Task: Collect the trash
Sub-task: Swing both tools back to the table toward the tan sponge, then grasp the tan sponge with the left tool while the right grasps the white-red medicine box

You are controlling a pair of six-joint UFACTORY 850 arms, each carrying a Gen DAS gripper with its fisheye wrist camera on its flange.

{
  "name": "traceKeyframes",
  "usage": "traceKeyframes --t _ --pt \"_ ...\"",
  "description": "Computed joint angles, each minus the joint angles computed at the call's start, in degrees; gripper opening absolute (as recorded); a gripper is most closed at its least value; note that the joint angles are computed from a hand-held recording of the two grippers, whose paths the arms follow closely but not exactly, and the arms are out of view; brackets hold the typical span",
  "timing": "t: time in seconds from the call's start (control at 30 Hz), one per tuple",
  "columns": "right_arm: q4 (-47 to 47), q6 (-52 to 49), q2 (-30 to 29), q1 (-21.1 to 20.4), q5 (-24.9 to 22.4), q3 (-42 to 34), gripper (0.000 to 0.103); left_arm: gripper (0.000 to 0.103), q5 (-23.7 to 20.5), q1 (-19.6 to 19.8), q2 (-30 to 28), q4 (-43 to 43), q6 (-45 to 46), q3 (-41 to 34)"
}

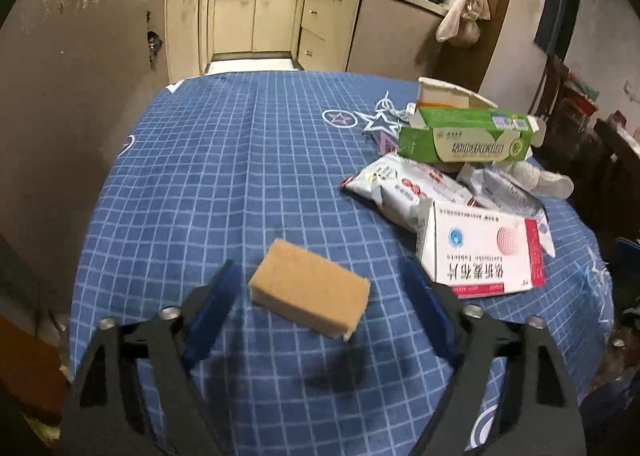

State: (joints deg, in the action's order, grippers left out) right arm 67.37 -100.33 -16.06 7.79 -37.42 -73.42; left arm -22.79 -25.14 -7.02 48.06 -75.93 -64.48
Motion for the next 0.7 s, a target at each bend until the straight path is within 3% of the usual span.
traceKeyframes --t 0.07,0.47,0.7 --pt "-3.8 2.0 -2.1 1.7 -0.3 -3.1 0.086 0.052 0.9 0.8 -0.4 -3.4 3.3 -0.4" --pt "-29.0 18.6 -17.0 11.4 -4.9 -24.7 0.086 0.045 3.7 1.3 0.9 -4.5 2.9 1.5" --pt "-37.9 24.9 -20.2 13.7 -5.5 -28.6 0.086 0.045 5.5 1.8 1.6 -5.4 3.1 2.6"
